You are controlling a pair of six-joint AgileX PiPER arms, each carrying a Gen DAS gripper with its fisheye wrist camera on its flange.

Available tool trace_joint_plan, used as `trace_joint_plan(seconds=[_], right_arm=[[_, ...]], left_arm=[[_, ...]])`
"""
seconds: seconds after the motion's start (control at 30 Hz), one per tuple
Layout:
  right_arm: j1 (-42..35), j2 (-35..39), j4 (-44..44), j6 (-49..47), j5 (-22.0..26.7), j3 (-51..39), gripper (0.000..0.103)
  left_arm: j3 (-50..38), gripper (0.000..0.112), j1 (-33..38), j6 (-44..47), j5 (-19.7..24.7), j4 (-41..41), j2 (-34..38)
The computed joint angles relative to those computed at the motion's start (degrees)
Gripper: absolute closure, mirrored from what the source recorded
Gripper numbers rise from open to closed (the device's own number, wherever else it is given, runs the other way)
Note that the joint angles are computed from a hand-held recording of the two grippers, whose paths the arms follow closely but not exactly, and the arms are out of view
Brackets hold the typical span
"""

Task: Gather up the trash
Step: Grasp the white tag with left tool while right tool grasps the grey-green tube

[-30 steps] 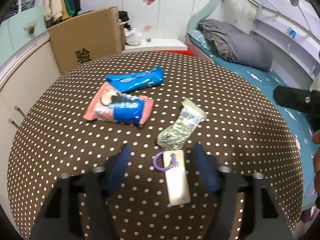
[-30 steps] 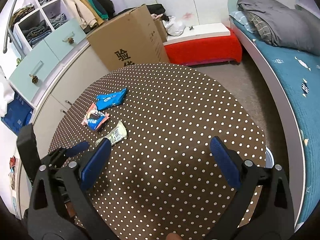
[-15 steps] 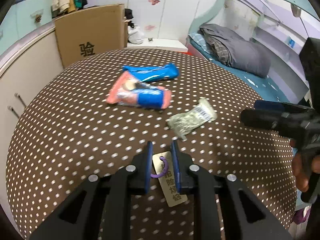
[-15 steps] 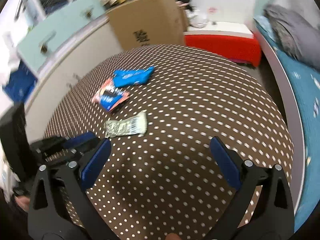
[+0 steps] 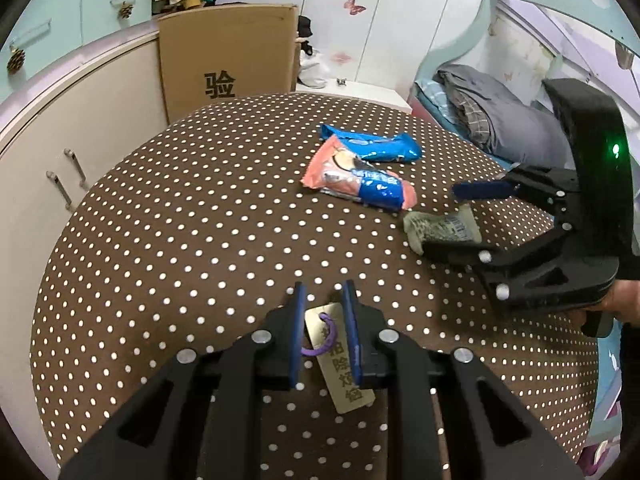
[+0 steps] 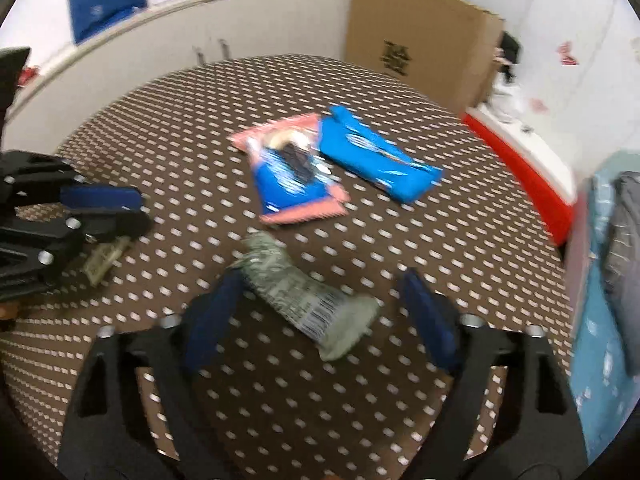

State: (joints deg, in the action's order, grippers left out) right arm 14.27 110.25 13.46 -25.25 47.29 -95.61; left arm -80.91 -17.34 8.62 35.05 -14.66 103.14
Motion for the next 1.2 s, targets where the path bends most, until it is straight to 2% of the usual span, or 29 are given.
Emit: trace_joint_plan(seconds=[0.1, 0.13, 0.17, 0.4, 0.63, 0.9, 1.2], right_arm=[[0.35, -1.44, 0.24, -0.32, -1.88, 2.36, 0.053], [0.31, -2.44, 1.23, -0.63, -2.67, 3.86, 0.072], [0.37, -3.24, 0.94, 0.3, -2.95, 4.83, 0.082], [-1.35, -11.46, 2.69, 3.01, -6.65, 16.13, 0.083], [-9.35, -19.44, 14.15, -2.14, -8.01, 24.81, 0.083], [-20.95, -25.52, 25.38, -9.93, -4.89, 27.3, 0.083], [-40.4, -31.04, 36.72, -18.54, 0.69, 29.67, 0.083]], left_arm=[[0.35, 0.094, 0.45, 0.06, 0.13, -0.34, -0.31], [0.23, 0.094, 0.49, -0.06, 0.2, -0.4, -0.22], [-0.01, 0.094, 0.65, 0.12, 0.45, -0.86, -0.09], [-1.58, 0.094, -0.38, -0.25, 1.04, -1.18, 0.65], [-3.29, 0.094, -2.99, -1.53, 1.45, -0.21, 0.76], [-7.13, 0.094, -6.09, -2.59, 2.51, 0.9, 1.52], [-18.23, 0.094, -11.99, -2.64, 6.23, 2.22, 4.87]])
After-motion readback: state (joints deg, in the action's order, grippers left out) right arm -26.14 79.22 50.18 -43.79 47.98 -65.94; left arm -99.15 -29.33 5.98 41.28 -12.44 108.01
